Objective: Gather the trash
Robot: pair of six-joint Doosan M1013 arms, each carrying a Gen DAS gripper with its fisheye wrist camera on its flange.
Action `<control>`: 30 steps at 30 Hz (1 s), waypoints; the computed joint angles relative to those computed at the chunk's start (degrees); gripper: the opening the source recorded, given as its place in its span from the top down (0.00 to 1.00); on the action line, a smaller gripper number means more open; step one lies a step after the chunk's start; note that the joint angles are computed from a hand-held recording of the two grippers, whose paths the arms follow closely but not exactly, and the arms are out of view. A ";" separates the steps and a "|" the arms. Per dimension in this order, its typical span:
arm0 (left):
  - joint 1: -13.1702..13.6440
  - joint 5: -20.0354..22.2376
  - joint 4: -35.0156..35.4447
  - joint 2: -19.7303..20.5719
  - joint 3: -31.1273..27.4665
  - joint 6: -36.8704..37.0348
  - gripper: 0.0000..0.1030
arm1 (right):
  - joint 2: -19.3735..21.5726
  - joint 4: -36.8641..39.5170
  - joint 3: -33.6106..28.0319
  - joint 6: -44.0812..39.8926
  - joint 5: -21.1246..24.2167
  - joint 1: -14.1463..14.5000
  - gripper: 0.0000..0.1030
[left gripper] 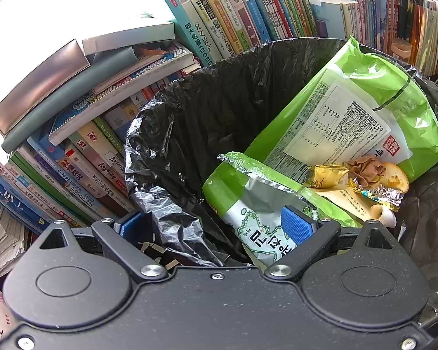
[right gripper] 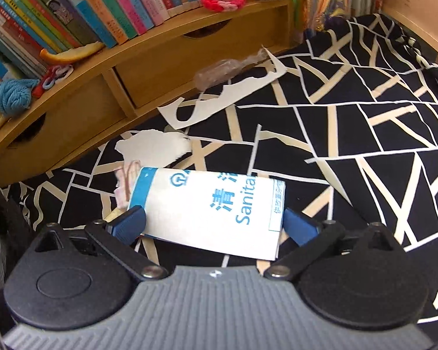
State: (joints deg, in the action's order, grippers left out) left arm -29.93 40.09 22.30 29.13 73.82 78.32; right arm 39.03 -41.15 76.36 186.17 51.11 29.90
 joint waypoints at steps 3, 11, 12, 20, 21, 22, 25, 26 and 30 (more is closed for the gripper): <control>0.01 -0.10 0.00 -0.01 0.02 -0.07 0.08 | -0.16 -0.87 0.19 2.42 1.19 0.18 0.13; 0.00 -0.02 0.03 0.04 -0.07 -0.02 0.08 | -1.68 1.45 1.79 8.19 2.03 -0.84 0.34; 0.00 -0.02 0.03 0.04 -0.07 -0.02 0.08 | -2.37 2.94 2.61 8.61 -0.15 -1.46 0.28; -0.13 -0.47 0.92 -0.08 0.21 -1.40 0.07 | -6.01 23.30 7.18 17.46 -15.65 -6.76 0.00; -0.12 -0.47 0.91 -0.10 0.23 -1.36 0.07 | -5.49 24.46 6.26 17.43 -13.99 -6.93 0.00; -0.12 -0.42 0.89 -0.09 0.19 -1.31 0.07 | -4.83 25.51 5.08 17.02 -11.83 -7.09 0.00; -0.14 -0.40 1.02 -0.07 0.17 -1.63 0.07 | -3.11 27.43 1.48 16.10 -6.49 -7.54 0.00; -0.17 -0.32 1.10 -0.05 0.11 -1.76 0.07 | -2.41 28.71 -0.01 14.54 -4.21 -7.77 0.00; -0.13 -0.27 0.70 -0.02 0.01 -1.35 0.07 | 1.68 29.14 -7.81 4.37 7.57 -7.60 0.00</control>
